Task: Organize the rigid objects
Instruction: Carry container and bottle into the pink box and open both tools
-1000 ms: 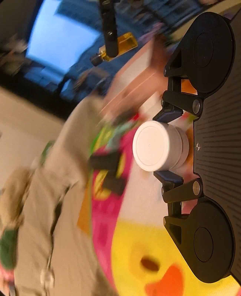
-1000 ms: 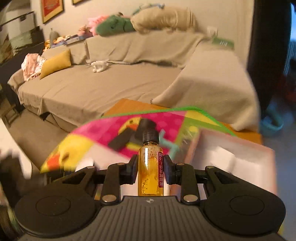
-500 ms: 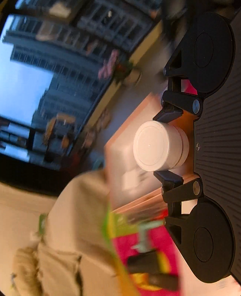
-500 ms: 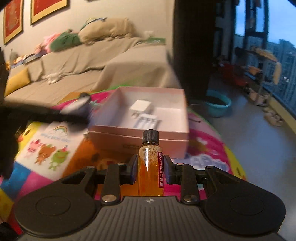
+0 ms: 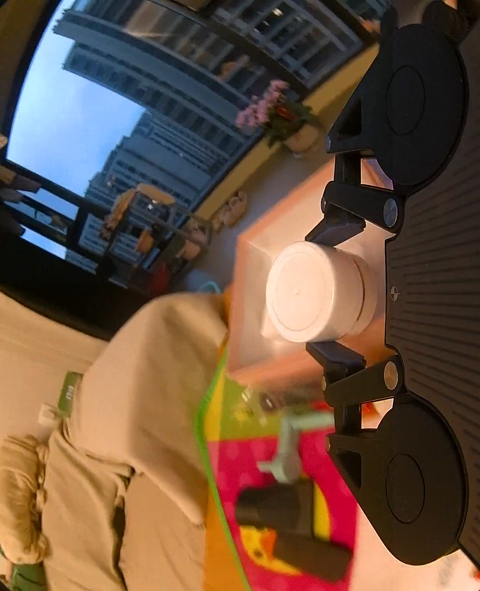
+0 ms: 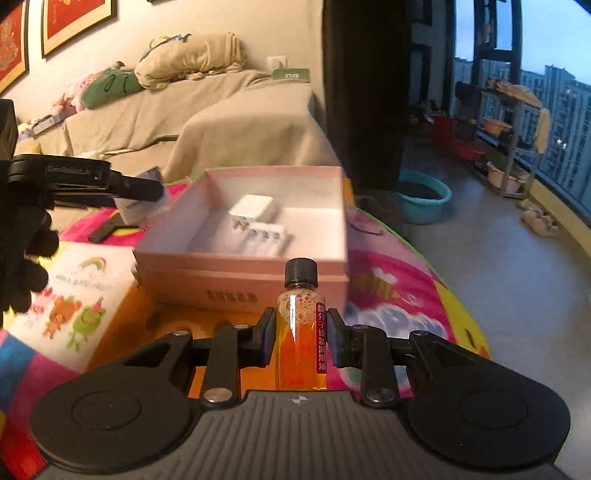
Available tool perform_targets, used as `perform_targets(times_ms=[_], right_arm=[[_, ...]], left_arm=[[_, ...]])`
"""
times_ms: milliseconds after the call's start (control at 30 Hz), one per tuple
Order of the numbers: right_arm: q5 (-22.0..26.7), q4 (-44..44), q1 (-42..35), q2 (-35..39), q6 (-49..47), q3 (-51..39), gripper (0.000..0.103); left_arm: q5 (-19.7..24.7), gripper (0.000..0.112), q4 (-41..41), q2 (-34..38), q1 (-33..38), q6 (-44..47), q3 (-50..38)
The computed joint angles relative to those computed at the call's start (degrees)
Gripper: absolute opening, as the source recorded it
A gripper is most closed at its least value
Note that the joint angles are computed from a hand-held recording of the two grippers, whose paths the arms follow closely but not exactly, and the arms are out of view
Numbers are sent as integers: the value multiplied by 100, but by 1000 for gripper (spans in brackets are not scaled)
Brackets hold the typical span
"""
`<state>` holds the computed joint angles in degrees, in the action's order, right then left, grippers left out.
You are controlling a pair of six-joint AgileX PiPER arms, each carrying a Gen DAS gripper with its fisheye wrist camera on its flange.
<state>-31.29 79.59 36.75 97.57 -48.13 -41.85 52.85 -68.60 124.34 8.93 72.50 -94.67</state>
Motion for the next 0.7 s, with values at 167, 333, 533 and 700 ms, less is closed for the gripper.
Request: perform_targets(times_ms=[167, 333, 533, 700], right_arm=[[58, 222, -61, 291, -484, -741, 28], [-95, 980, -61, 452, -1424, -1084, 28], [-194, 1140, -267, 651, -1921, -1536, 28], [71, 1630, -730, 1147, -3112, -2501, 29]], left_arm=[[-789, 59, 1311, 56, -701, 69, -304], [-515, 59, 514, -55, -634, 1358, 53], [-32, 56, -949, -38, 121, 1385, 119], [-338, 56, -990, -31, 695, 1443, 500]])
